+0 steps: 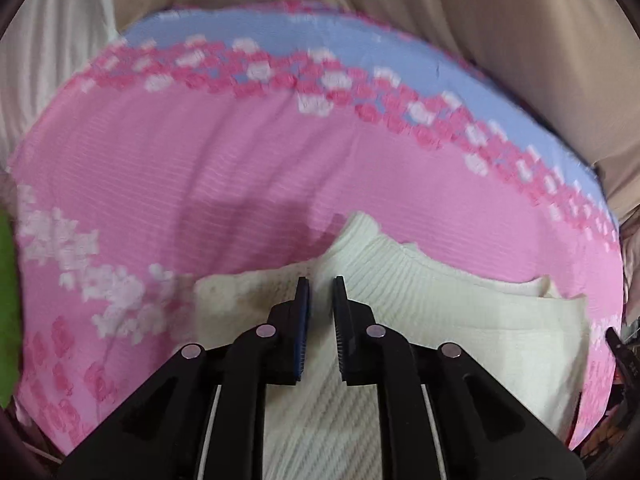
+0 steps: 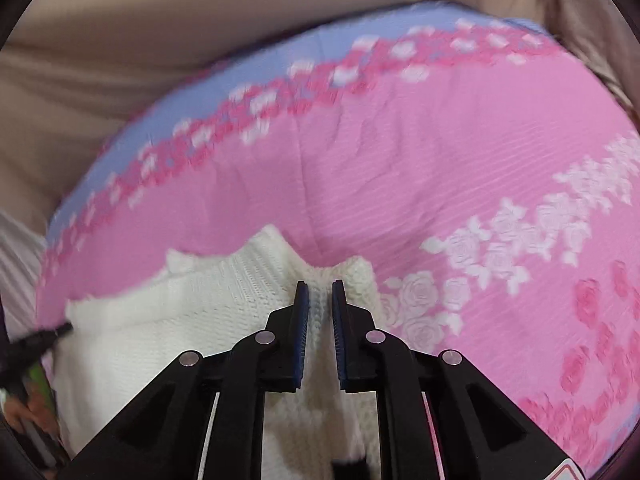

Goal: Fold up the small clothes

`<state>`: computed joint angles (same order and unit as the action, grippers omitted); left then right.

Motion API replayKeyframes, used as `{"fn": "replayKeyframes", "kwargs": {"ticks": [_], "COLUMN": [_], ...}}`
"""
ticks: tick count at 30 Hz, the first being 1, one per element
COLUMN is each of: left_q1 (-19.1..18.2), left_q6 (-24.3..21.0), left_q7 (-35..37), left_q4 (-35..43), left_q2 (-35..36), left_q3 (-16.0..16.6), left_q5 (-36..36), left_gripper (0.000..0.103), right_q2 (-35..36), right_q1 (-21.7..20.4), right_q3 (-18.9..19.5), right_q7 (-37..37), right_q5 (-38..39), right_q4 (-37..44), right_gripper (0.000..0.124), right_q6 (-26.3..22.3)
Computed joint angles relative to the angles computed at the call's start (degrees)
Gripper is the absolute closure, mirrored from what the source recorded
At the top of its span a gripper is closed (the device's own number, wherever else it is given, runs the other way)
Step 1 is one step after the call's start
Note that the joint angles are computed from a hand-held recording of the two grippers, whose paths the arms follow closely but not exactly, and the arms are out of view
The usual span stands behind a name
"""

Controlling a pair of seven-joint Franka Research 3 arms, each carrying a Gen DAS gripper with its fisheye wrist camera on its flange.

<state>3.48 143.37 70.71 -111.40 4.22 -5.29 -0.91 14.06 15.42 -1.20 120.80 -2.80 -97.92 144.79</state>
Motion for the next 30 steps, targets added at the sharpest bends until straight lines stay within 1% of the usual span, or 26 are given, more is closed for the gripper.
{"fn": "replayKeyframes", "kwargs": {"ticks": [1,2,3,5,6,7,8,9,11,12,13,15,16,17,18,19,21,22,23,24,25,26,27,28,29,30], "left_q1": [-0.2,-0.5,-1.07,-2.65,-3.5,-4.22,-4.9,-5.42,-5.93,-5.8,-5.56,-4.8,-4.08,-3.83,-3.62,-3.6,-3.37,-3.32,-3.37,-3.64,-3.86,-3.84,-3.94,-3.98,-4.03,-3.98], "left_q6": [1.21,1.63,1.52,1.31,1.41,1.51,0.51,-0.28,-2.13,-2.2,-1.46,-0.32,-0.43,-0.33,0.1,0.46,1.26,1.1,0.94,0.65,0.95,1.63,1.83,3.0,3.82,4.79], "left_q7": [-0.68,-0.34,0.94,3.61,4.16,4.84,4.43,4.33,4.25,3.95,3.11,1.69,-0.1,-0.69,-0.19,0.72,1.29,1.05,0.47,0.1,-0.15,-1.2,-2.41,-3.1,-3.63,-4.15], "left_q4": [-2.39,-4.04,-5.07,-7.06,-8.09,-9.11,-9.67,-10.45,-11.55,-12.11,-13.27,-15.38,-16.13,-17.0,-18.1,-18.83,-20.01,-20.06,-19.94,-19.84,-19.85,-19.9,-20.24,-20.64,-20.98,-21.26], "left_q2": [-3.06,-5.24,-6.7,-8.7,-9.27,-9.49,-9.32,-9.46,-8.97,-9.07,-9.55,-11.07,-11.66,-12.32,-12.93,-13.22,-13.92,-14.23,-14.5,-15.12,-15.64,-16.39,-17.5,-18.48,-19.35,-20.11], "left_q3": [-0.09,-0.22,-0.39,-0.81,-1.19,-1.43,-1.84,-1.85,-1.61,-1.4,-1.22,-0.54,-0.32,-0.08,0.56,1.16,1.32,1.1,0.76,0.53,0.45,0.04,-0.5,-0.8,-0.99,-1.15], "left_q5": [0.71,0.33,-0.89,-2.49,-2.04,-1.41,-0.36,-0.71,-1.04,-0.29,0.86,2.26,4.34,4.8,4.02,2.62,2.84,3.51,4.2,4.18,4.17,5.34,6.58,8.01,9.25,10.58], "left_gripper": [0.091,0.089,0.085,0.084,0.083,0.083,0.083,0.083,0.083,0.08,0.081,0.08,0.08,0.08,0.08,0.08,0.081,0.081,0.081,0.078,0.073,0.06,0.053,0.052,0.049,0.045], "right_q2": [-2.24,-4.14,-5.65,-6.5,-6.32,-5.93,-4.91,-3.67,-1.49,-1.06,-1.03,-3.16,-5.13,-7.18,-9.87,-11.42,-14.71,-16.46,-17.48,-17.86,-18.03,-18.28,-18.62,-19.19,-19.74,-19.86], "right_q1": [1.72,2.7,2.39,1.97,2.01,2.06,2.55,3.42,5.31,6.06,7.01,7.59,6.7,5.83,4.84,3.5,0.88,0.85,-0.73,-1.29,-1.58,-1.74,-1.84,-1.81,-1.91,-2.26], "right_q3": [-1.18,-1.45,0.29,3.55,5.18,7.25,8.69,9.73,10.16,9.66,8.66,6.46,5.42,4.5,3.15,2.65,1.74,1.07,2.39,3.22,4.38,5.43,6.49,7.25,7.75,8.59], "right_q7": [3.37,4.09,0.79,-7.81,-12.22,-17.99,-22.12,-25.06,-28.07,-28.5,-27.61,-23.61,-21.53,-18.96,-14.42,-12.59,-7.01,-8.72,-7.77,-5.7,-2.92,0.33,4.13,6.95,9.28,13.16], "right_q5": [-4.96,-8.0,-7.34,-1.06,3.46,10.0,14.68,17.57,18.67,17.79,15.28,11.92,12.19,11.93,9.81,9.54,5.87,8.3,7.36,4.39,-0.34,-5.06,-10.26,-13.97,-16.91,-21.35], "right_q4": [-1.87,-3.32,-4.31,-4.28,-4.15,-4.12,-3.51,-2.92,-2.08,-2.2,-2.79,-6.47,-9.31,-12.07,-15.47,-17.56,-21.51,-23.49,-24.01,-23.59,-22.5,-21.86,-21.13,-20.97,-21.09,-20.93], "right_gripper": [0.104,0.104,0.104,0.104,0.104,0.105,0.105,0.105,0.107,0.111,0.113,0.117,0.12,0.122,0.123,0.124,0.124,0.124,0.124,0.124,0.121,0.11,0.088,0.07,0.038,0.031], "right_q6": [1.89,3.64,4.72,4.31,3.92,2.95,1.9,1.07,-0.9,-1.98,-2.8,-1.73,-0.71,0.12,0.54,0.77,-0.42,0.53,0.57,0.06,-0.39,-0.09,0.26,1.92,3.88,5.93]}}
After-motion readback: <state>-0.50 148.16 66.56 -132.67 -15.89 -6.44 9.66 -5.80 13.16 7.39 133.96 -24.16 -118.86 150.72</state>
